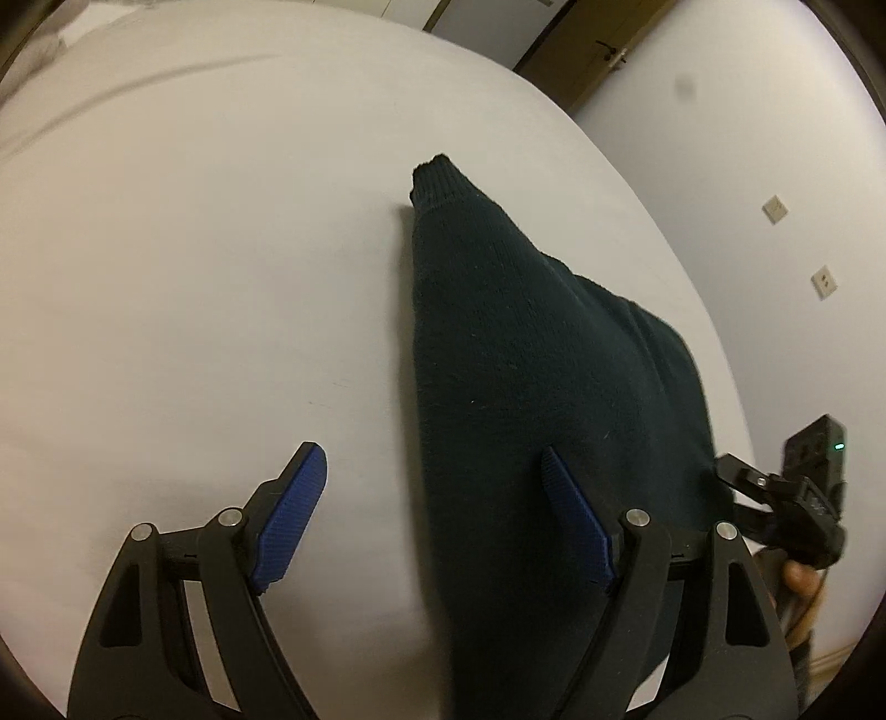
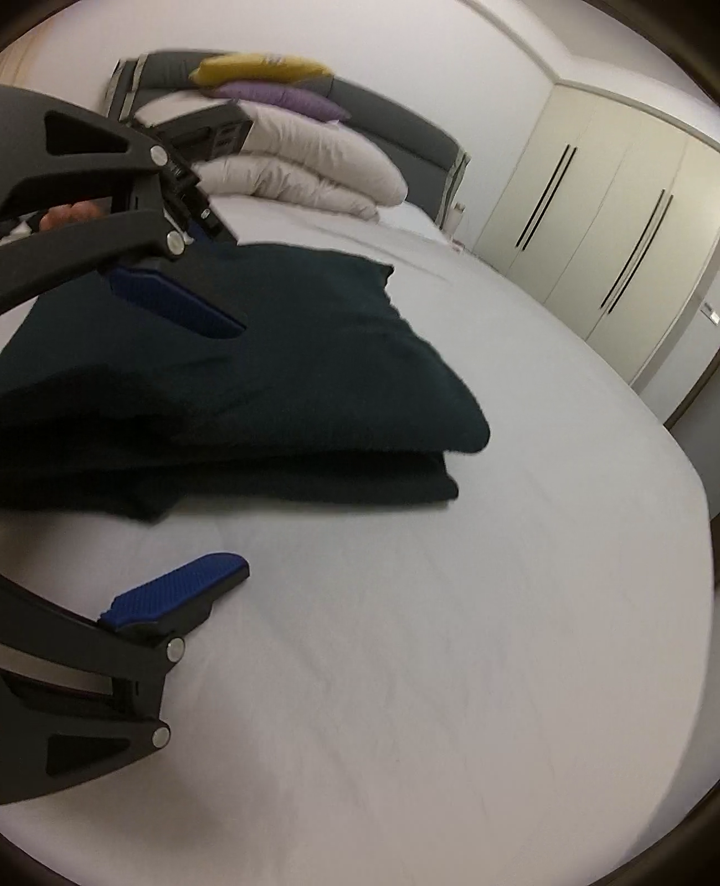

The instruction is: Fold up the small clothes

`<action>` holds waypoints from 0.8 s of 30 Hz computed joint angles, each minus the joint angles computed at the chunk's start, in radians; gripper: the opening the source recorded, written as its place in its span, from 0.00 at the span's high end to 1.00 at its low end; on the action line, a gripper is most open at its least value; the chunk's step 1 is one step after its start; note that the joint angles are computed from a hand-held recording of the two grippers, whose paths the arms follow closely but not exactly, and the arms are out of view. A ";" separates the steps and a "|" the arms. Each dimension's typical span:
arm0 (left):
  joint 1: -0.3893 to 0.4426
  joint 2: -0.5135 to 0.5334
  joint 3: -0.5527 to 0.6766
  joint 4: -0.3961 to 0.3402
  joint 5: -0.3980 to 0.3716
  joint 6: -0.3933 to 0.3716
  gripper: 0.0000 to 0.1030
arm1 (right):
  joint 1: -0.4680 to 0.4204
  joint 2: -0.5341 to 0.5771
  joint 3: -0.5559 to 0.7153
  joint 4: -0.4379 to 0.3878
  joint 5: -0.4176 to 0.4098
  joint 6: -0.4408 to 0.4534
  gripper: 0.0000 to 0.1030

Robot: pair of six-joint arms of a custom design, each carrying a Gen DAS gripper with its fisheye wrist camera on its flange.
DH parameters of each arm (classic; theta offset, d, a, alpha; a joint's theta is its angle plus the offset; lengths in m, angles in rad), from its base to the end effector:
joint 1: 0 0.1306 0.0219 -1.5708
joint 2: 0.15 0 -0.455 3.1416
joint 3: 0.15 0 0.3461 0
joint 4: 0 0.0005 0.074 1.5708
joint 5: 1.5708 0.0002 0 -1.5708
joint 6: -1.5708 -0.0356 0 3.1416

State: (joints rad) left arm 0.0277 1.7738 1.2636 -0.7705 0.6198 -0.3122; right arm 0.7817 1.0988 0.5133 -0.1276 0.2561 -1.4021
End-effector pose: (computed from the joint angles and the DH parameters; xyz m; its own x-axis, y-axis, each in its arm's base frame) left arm 0.5109 -0.0070 0.2898 -0.8675 0.2261 -0.4432 0.4308 0.7869 -0.4418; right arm 0.1829 0.1681 0.2999 -0.6157 0.7325 -0.2903 0.3661 0.5923 0.7178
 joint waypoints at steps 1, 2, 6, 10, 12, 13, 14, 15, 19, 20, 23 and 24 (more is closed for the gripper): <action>0.000 0.008 0.012 -0.019 0.011 0.000 0.23 | -0.026 0.006 -0.008 0.038 -0.025 0.004 0.20; -0.001 0.016 0.024 -0.040 0.019 -0.007 0.23 | -0.043 0.010 -0.015 0.066 -0.042 0.006 0.20; -0.001 0.073 0.088 -0.152 0.056 -0.031 0.18 | -0.122 0.051 -0.022 0.155 -0.143 0.044 0.34; -0.015 0.082 0.101 -0.156 0.029 -0.033 0.16 | -0.165 0.090 -0.017 0.196 -0.213 0.055 0.43; -0.031 0.071 0.088 -0.131 -0.004 -0.024 0.16 | -0.167 0.090 -0.011 0.180 -0.217 0.067 0.53; -0.039 0.066 0.080 -0.117 -0.015 -0.022 0.16 | -0.162 0.081 -0.020 0.180 -0.213 0.068 0.56; -0.046 0.067 0.081 -0.111 -0.023 -0.021 0.16 | -0.161 0.079 -0.031 0.193 -0.213 0.066 0.62; -0.052 0.063 0.077 -0.101 -0.030 -0.019 0.17 | -0.159 0.075 -0.041 0.205 -0.212 0.062 0.65; -0.054 0.071 0.089 -0.148 0.037 -0.021 0.49 | -0.142 0.090 -0.061 0.259 -0.186 0.064 0.69; -0.059 0.064 0.083 -0.136 0.025 -0.027 0.50 | -0.135 0.094 -0.059 0.261 -0.174 0.066 0.70; -0.055 0.062 0.082 -0.132 0.036 -0.020 0.56 | -0.108 0.093 -0.056 0.259 -0.134 0.069 0.72; -0.048 0.062 0.084 -0.136 0.050 -0.014 0.58 | -0.097 0.092 -0.055 0.258 -0.116 0.070 0.72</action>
